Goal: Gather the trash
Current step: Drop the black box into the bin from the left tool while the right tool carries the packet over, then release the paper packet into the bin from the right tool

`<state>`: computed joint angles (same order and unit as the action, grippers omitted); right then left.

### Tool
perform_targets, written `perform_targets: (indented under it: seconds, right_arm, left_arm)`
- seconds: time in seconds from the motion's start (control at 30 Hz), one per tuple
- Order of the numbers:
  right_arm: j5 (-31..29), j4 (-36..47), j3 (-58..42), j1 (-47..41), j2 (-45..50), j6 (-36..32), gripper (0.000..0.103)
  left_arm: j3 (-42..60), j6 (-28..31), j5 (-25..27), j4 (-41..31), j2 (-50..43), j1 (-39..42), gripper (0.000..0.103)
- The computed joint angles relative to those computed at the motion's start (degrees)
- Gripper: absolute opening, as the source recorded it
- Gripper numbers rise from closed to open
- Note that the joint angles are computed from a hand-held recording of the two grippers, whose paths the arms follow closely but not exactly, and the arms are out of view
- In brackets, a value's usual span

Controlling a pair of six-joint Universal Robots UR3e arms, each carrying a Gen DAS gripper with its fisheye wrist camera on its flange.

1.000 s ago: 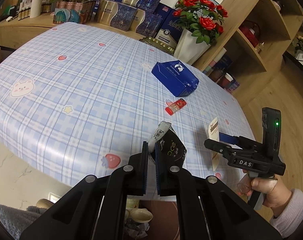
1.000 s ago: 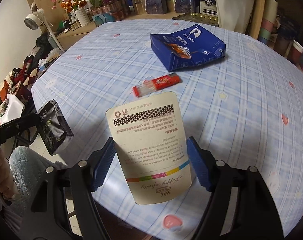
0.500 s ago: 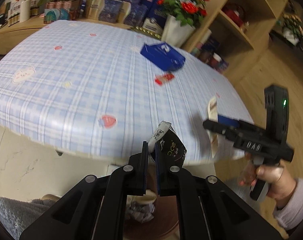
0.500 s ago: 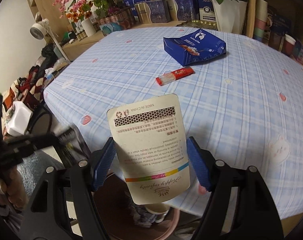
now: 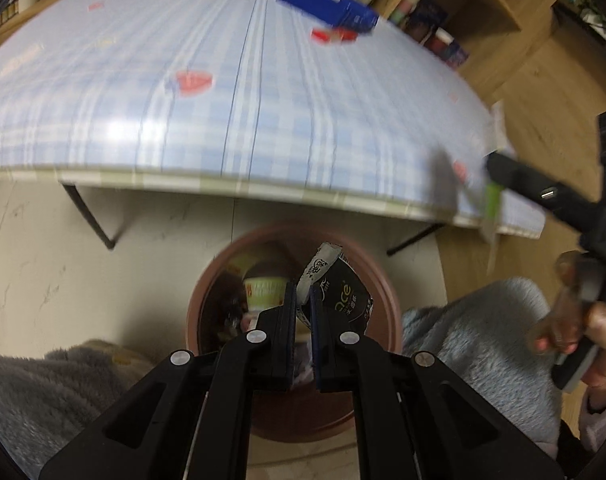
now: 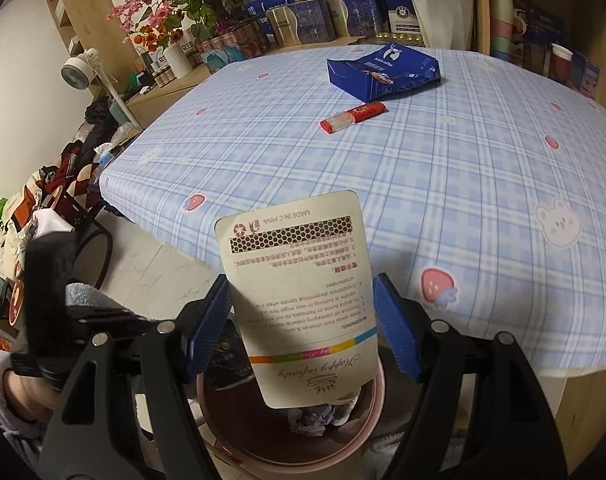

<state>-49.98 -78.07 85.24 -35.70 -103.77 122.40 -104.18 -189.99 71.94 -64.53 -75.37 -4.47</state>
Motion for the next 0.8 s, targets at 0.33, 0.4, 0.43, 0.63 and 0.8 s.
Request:
perform_targets:
  seconds: [0.33,0.4,0.43,0.63,0.8]
  right_arm:
    - [-0.09,1.98,2.23,-0.71,-2.52,-1.55,0.072]
    - [-0.13,2.65,2.65,-1.0,-3.1,-1.97,0.072]
    - [-0.16,2.98,2.87,-1.19,-3.44,-2.18,0.072]
    - [-0.75,4.84,4.7,-2.24,-5.49,-3.76,0.072]
    - [-2.13,5.14,6.51,-1.61,-6.61,-4.18,0.072]
  left_arm:
    - [-3.81,2.59,1.08,3.78,-5.24,-2.18,0.012]
    - [-5.03,2.86,1.13,4.93,-4.28,-1.73,0.028]
    - [-5.85,2.9,0.37,5.86,-3.31,-0.93,0.042]
    - [-9.06,0.7,-0.71,11.7,4.85,1.8,0.064]
    - [-10.01,-1.41,6.36,17.85,11.33,2.42,0.077]
